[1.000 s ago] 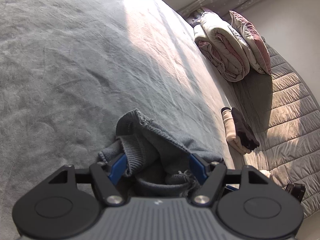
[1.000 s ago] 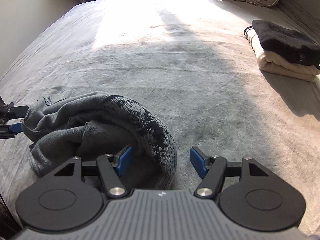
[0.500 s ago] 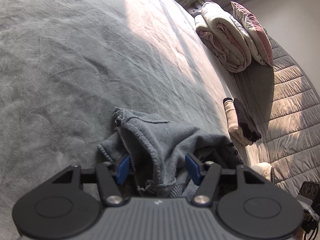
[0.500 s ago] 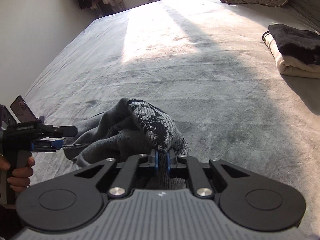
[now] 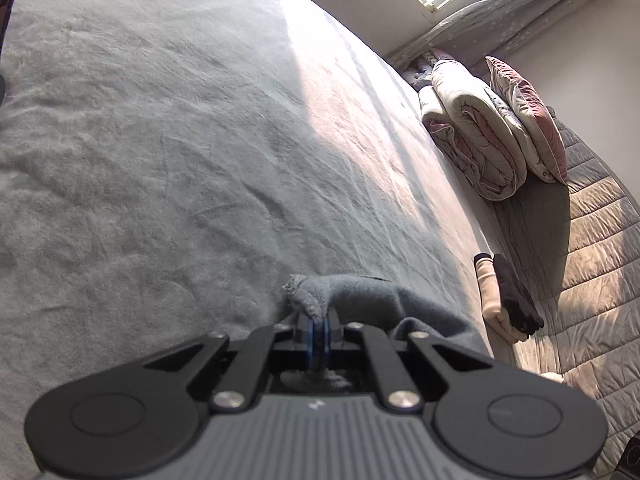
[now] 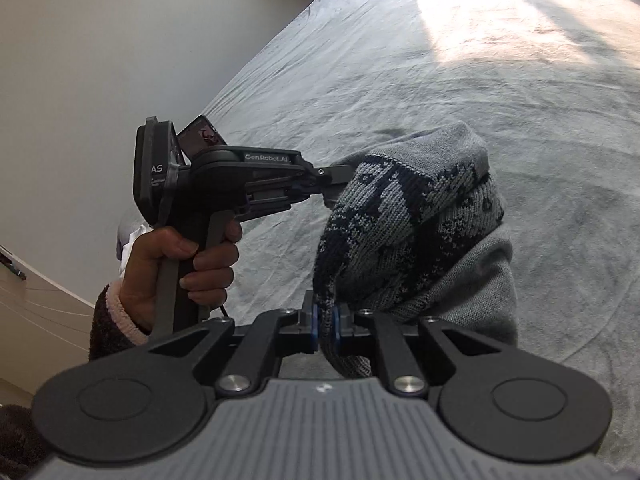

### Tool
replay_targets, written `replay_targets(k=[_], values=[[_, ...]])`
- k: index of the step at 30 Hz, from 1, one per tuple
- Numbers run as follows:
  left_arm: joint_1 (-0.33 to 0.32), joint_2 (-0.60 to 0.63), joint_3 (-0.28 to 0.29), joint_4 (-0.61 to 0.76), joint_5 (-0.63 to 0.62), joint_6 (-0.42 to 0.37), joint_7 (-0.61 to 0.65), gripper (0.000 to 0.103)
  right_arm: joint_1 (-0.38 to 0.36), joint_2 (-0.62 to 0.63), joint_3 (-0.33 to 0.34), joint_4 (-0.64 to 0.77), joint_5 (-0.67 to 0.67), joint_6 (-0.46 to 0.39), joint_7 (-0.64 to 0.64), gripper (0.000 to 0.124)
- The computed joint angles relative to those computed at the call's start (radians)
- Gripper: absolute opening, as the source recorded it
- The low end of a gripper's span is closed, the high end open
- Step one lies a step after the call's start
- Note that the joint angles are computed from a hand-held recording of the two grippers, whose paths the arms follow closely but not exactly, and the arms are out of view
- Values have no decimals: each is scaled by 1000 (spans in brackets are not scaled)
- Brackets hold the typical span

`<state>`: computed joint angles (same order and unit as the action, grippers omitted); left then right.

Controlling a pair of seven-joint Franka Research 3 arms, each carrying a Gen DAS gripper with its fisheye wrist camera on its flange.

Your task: Fold clothes

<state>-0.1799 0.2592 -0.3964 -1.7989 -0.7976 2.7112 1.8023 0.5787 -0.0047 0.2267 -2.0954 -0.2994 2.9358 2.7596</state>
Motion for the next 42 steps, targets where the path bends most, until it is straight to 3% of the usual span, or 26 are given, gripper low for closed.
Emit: replay_targets(k=[3, 10, 16, 22, 24, 28, 30, 37, 42], values=[[-13, -16, 35, -27, 87, 53, -61, 4, 20, 90, 14, 81, 147, 20, -166, 11], [13, -51, 65, -91, 202, 75, -136, 4, 13, 282, 84, 261, 448, -15, -496, 11], [19, -51, 89, -115, 322, 43, -217, 4, 56, 368, 43, 355, 540, -115, -588, 12], [45, -51, 72, -124, 294, 10, -201, 4, 87, 314, -19, 364, 535, -201, -631, 21], [47, -54, 71, -125, 285, 5, -192, 4, 99, 274, -44, 339, 500, -195, -608, 52], [38, -54, 79, -122, 303, 2, -204, 5, 114, 176, -87, 255, 392, -120, -491, 53], [35, -51, 81, -120, 313, 3, -213, 5, 124, 143, -117, 222, 279, -94, -364, 53], [33, -44, 83, -116, 338, 1, -235, 5, 75, 135, -172, 184, -40, -143, -14, 53], [29, -32, 85, -105, 369, 0, -266, 5, 10, 214, -156, 205, 7, -161, -14, 53]])
